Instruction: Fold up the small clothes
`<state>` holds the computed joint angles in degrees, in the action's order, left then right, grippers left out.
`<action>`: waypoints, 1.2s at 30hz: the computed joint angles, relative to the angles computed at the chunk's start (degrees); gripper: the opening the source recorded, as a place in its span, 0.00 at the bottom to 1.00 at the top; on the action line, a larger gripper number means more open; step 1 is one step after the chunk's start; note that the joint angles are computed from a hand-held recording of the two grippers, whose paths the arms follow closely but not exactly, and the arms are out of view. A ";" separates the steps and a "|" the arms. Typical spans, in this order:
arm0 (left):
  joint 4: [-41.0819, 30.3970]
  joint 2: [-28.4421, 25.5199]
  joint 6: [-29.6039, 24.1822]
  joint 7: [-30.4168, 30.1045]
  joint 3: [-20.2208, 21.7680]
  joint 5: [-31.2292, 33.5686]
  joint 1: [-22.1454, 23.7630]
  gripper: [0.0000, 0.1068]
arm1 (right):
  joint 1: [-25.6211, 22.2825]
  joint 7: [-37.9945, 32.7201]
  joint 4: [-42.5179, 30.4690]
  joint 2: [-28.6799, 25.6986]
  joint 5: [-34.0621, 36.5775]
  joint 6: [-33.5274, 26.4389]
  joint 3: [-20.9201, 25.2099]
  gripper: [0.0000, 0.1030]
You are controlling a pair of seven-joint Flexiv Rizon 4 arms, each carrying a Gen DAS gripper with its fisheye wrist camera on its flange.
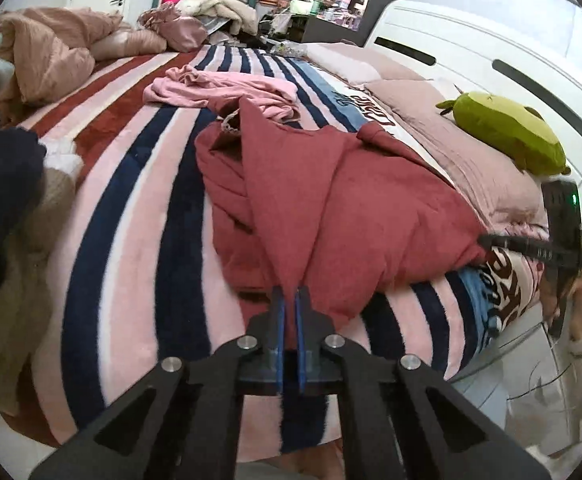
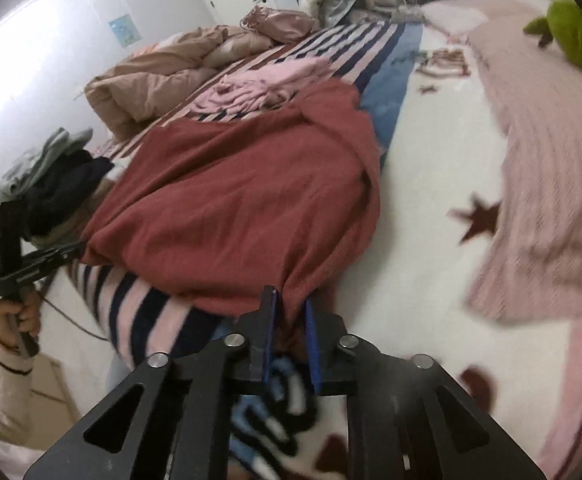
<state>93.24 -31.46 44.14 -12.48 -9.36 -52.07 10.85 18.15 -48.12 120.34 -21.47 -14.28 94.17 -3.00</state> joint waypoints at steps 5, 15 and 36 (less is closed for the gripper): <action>-4.46 -1.59 1.76 0.21 -1.70 -3.70 -0.18 0.52 | 3.24 1.37 -5.29 -0.40 -4.35 -4.10 -7.23 0.55; -36.86 -22.18 -0.43 -24.22 0.86 15.06 -7.84 0.53 | -4.00 -2.75 -38.96 -19.99 -7.02 -31.80 -0.39 0.63; -56.07 -32.53 -19.35 -34.86 -3.57 20.95 -6.50 0.23 | -7.12 9.53 -19.68 -9.84 -5.97 -10.30 1.66 0.51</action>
